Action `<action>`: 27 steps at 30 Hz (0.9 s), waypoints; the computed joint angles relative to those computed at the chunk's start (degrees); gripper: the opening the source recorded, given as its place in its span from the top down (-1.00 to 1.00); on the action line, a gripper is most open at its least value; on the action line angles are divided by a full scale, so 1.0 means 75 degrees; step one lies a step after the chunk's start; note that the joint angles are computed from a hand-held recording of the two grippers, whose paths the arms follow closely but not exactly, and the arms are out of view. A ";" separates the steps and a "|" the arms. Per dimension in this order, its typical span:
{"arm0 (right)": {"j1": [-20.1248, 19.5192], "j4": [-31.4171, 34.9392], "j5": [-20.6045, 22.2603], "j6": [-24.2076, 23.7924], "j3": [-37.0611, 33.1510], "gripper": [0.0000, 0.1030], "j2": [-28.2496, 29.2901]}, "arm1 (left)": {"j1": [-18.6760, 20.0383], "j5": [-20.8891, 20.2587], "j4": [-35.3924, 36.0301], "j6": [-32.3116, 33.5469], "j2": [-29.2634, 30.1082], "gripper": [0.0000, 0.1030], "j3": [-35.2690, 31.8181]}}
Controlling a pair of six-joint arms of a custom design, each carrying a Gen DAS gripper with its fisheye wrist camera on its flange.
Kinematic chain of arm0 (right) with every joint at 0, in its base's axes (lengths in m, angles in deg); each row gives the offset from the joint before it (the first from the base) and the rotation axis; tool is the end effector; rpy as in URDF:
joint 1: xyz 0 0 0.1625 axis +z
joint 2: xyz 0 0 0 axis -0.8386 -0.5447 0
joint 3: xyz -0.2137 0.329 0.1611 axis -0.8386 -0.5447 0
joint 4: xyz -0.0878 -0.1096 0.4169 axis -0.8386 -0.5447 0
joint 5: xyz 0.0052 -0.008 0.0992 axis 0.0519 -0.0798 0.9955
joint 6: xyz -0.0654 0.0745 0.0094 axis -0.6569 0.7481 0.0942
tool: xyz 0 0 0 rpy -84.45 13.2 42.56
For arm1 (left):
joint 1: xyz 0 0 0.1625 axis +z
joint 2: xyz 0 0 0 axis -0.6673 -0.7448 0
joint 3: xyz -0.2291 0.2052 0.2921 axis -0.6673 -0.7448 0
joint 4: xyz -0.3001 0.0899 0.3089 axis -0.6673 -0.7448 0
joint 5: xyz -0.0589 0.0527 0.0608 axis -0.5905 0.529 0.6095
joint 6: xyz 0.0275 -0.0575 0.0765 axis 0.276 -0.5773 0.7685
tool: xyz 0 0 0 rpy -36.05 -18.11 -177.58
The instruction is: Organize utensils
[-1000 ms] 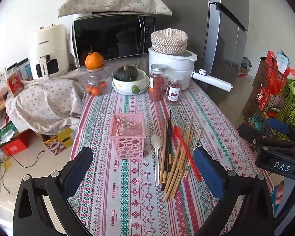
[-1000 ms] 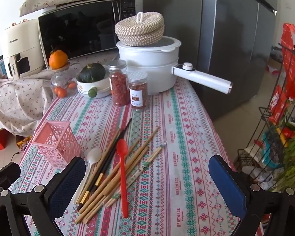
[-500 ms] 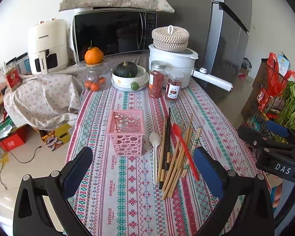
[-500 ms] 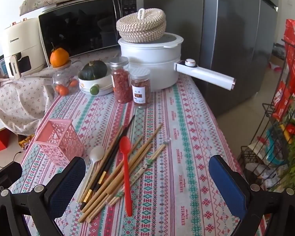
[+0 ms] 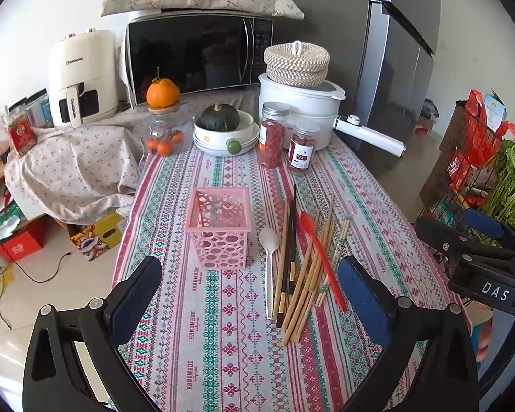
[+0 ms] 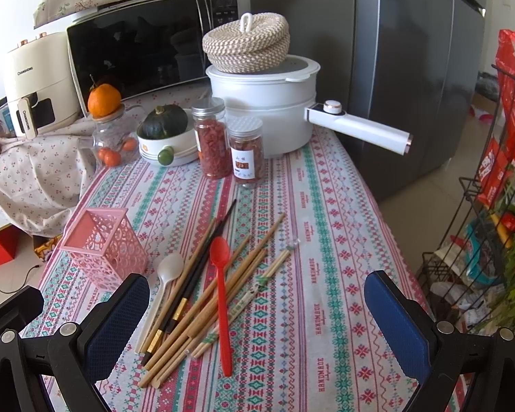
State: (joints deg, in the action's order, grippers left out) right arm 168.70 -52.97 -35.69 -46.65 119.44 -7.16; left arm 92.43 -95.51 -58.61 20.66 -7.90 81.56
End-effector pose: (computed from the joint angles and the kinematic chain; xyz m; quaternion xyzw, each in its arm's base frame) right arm 0.4156 -0.8078 0.2415 0.3560 -0.8553 0.2786 0.2531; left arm -0.2981 -0.7202 0.3161 -0.0187 0.8098 -0.4397 0.3881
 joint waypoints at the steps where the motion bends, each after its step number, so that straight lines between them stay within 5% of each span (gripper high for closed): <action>1: 0.0002 0.0007 0.0000 0.0006 -0.0003 -1.00 0.0002 | 0.0000 0.0002 -0.0008 0.0001 0.0002 -1.00 0.0001; 27: 0.0005 0.0023 -0.0009 0.0084 0.0047 -1.00 -0.0013 | 0.0007 -0.0108 0.0151 -0.0154 -0.0012 -1.00 0.0031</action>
